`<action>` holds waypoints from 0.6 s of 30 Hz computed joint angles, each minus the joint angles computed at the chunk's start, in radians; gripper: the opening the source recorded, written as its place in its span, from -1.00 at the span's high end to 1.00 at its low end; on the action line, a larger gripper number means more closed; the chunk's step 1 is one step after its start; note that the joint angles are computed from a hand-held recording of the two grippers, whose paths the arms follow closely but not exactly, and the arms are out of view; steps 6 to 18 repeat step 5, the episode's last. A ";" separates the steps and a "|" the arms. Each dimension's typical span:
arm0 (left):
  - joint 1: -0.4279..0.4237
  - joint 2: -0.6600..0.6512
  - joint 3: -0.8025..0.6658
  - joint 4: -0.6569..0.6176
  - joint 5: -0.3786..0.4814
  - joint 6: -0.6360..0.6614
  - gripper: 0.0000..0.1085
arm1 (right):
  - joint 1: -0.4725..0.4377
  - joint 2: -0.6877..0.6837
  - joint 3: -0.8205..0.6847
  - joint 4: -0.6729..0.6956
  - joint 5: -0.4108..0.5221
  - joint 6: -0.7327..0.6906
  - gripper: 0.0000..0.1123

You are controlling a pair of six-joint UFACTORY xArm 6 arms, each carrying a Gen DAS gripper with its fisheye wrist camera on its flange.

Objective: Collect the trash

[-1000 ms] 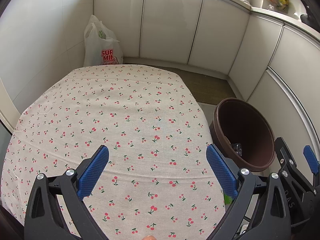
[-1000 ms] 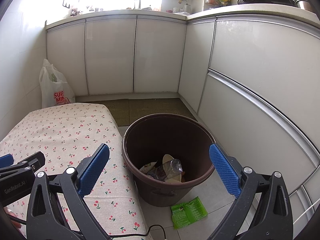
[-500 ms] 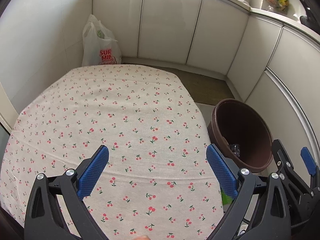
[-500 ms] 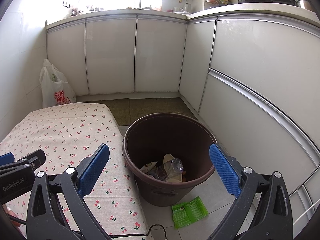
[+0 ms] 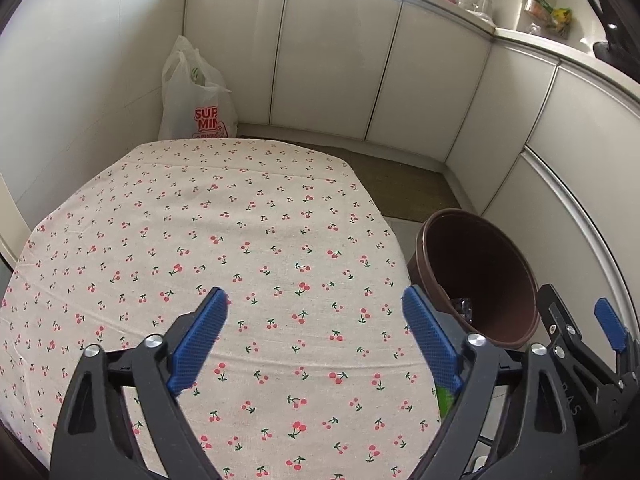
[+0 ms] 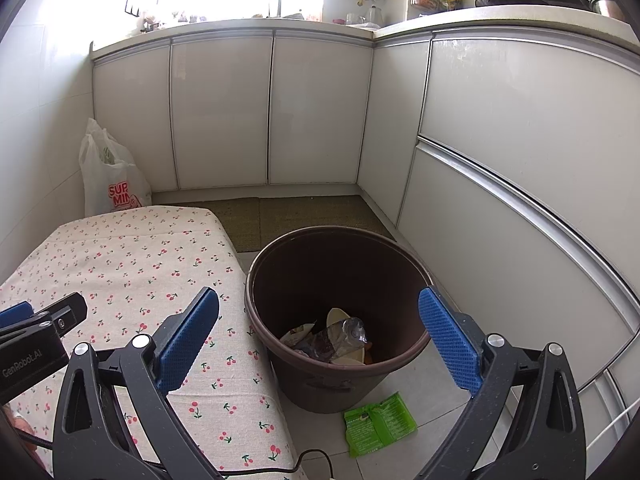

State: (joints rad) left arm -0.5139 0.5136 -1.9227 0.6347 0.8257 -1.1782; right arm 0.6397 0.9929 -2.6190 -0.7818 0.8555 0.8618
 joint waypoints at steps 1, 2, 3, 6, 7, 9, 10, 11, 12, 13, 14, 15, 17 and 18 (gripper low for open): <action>-0.001 0.005 -0.010 -0.005 0.009 0.006 -0.75 | 0.000 0.000 0.000 0.000 0.000 0.000 -0.71; -0.004 0.011 -0.021 -0.009 0.016 0.017 -0.77 | 0.000 0.000 0.000 -0.001 -0.001 0.000 -0.71; -0.006 0.015 -0.030 -0.009 0.023 0.024 -0.77 | -0.001 0.008 -0.014 0.004 0.003 -0.007 -0.71; -0.013 0.029 -0.057 -0.006 0.048 0.040 -0.77 | -0.002 0.012 -0.024 0.006 0.004 -0.011 -0.71; -0.013 0.029 -0.057 -0.006 0.048 0.040 -0.77 | -0.002 0.012 -0.024 0.006 0.004 -0.011 -0.71; -0.013 0.029 -0.057 -0.006 0.048 0.040 -0.77 | -0.002 0.012 -0.024 0.006 0.004 -0.011 -0.71; -0.013 0.029 -0.057 -0.006 0.048 0.040 -0.77 | -0.002 0.012 -0.024 0.006 0.004 -0.011 -0.71; -0.013 0.029 -0.057 -0.006 0.048 0.040 -0.77 | -0.002 0.012 -0.024 0.006 0.004 -0.011 -0.71; -0.013 0.029 -0.057 -0.006 0.048 0.040 -0.77 | -0.002 0.012 -0.024 0.006 0.004 -0.011 -0.71; -0.013 0.029 -0.057 -0.006 0.048 0.040 -0.77 | -0.002 0.012 -0.024 0.006 0.004 -0.011 -0.71; -0.013 0.029 -0.057 -0.006 0.048 0.040 -0.77 | -0.002 0.012 -0.024 0.006 0.004 -0.011 -0.71; -0.013 0.029 -0.057 -0.006 0.048 0.040 -0.77 | -0.002 0.012 -0.024 0.006 0.004 -0.011 -0.71; -0.013 0.029 -0.057 -0.006 0.048 0.040 -0.77 | -0.002 0.012 -0.024 0.006 0.004 -0.011 -0.71; -0.013 0.029 -0.057 -0.006 0.048 0.040 -0.77 | -0.002 0.012 -0.024 0.006 0.004 -0.011 -0.71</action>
